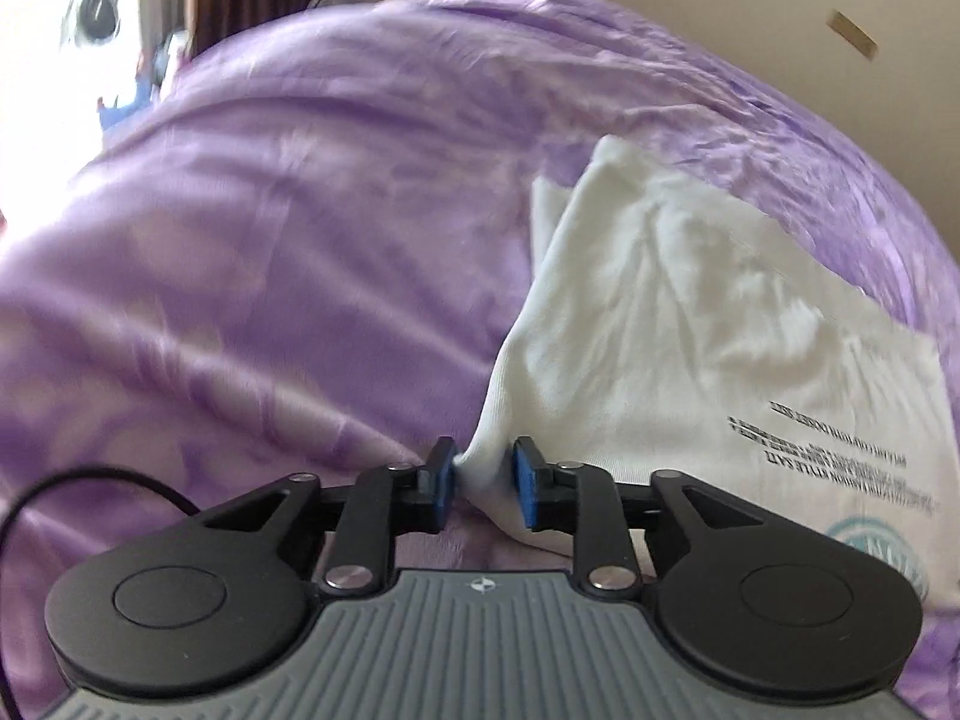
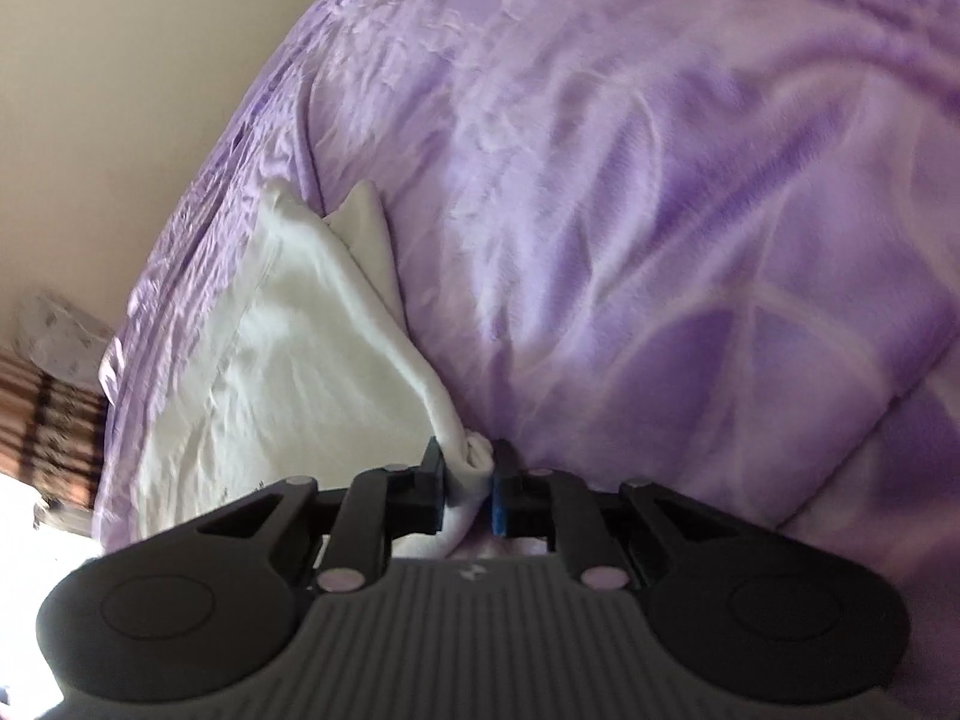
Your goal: Fold small clothes
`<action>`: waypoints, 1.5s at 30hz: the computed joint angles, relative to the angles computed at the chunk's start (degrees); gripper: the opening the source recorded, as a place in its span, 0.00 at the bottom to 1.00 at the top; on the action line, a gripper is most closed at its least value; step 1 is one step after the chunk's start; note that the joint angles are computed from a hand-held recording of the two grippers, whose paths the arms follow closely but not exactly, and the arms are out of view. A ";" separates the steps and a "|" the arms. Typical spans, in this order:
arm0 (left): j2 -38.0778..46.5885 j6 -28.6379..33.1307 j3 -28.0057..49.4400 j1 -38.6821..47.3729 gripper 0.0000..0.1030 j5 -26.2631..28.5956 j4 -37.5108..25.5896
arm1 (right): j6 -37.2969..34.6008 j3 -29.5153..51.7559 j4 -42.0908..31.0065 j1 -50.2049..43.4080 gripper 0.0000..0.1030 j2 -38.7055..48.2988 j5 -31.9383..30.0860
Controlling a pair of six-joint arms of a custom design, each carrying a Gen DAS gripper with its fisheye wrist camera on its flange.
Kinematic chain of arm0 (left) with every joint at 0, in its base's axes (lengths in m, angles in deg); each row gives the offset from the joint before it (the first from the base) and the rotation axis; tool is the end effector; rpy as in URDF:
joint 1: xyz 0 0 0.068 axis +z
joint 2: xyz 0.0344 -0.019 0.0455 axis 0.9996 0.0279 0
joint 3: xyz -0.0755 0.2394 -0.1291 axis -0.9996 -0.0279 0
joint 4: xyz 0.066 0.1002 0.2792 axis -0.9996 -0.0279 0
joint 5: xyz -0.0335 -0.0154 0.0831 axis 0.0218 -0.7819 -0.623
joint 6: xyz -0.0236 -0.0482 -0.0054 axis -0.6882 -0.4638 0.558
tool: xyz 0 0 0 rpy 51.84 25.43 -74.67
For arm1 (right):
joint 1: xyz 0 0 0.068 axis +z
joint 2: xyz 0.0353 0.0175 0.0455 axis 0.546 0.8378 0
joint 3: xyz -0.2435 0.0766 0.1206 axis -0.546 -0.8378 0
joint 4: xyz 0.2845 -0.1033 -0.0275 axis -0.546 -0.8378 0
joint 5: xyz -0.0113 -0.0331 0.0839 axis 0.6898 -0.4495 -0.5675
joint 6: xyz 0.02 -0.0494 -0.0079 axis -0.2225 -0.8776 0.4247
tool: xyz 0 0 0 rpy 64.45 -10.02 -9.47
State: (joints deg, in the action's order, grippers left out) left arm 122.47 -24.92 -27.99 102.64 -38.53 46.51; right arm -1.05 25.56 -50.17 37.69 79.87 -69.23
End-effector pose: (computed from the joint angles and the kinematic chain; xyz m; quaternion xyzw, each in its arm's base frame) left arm 0.3212 0.0776 0.1052 -0.1613 0.9319 -0.0301 0.3235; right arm 0.3150 0.0317 0.0390 0.3224 0.8762 0.2316 0.2734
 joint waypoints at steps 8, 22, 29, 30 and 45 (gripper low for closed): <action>-10.34 6.98 -0.98 -4.88 0.44 -7.15 -0.81 | -9.53 -2.84 -8.90 3.76 0.46 -14.67 13.32; 5.90 5.12 15.90 -11.68 0.46 0.34 -1.80 | -25.06 18.00 -10.17 1.26 0.58 -0.21 2.74; 13.59 7.70 20.12 -14.69 0.55 -4.01 0.26 | -20.96 31.89 -15.26 -2.25 0.65 16.15 -5.98; 14.99 7.82 20.77 -14.79 0.55 -4.06 0.51 | -20.42 32.61 -15.18 -2.50 0.67 17.28 -6.43; 18.00 9.49 22.55 -14.33 0.43 -3.28 -0.15 | -15.38 36.79 -8.69 -5.15 0.06 25.85 -16.79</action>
State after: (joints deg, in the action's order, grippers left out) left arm 140.47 -15.42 -5.43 88.30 -41.82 46.35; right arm -16.44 62.34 -58.87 32.55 105.72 -86.02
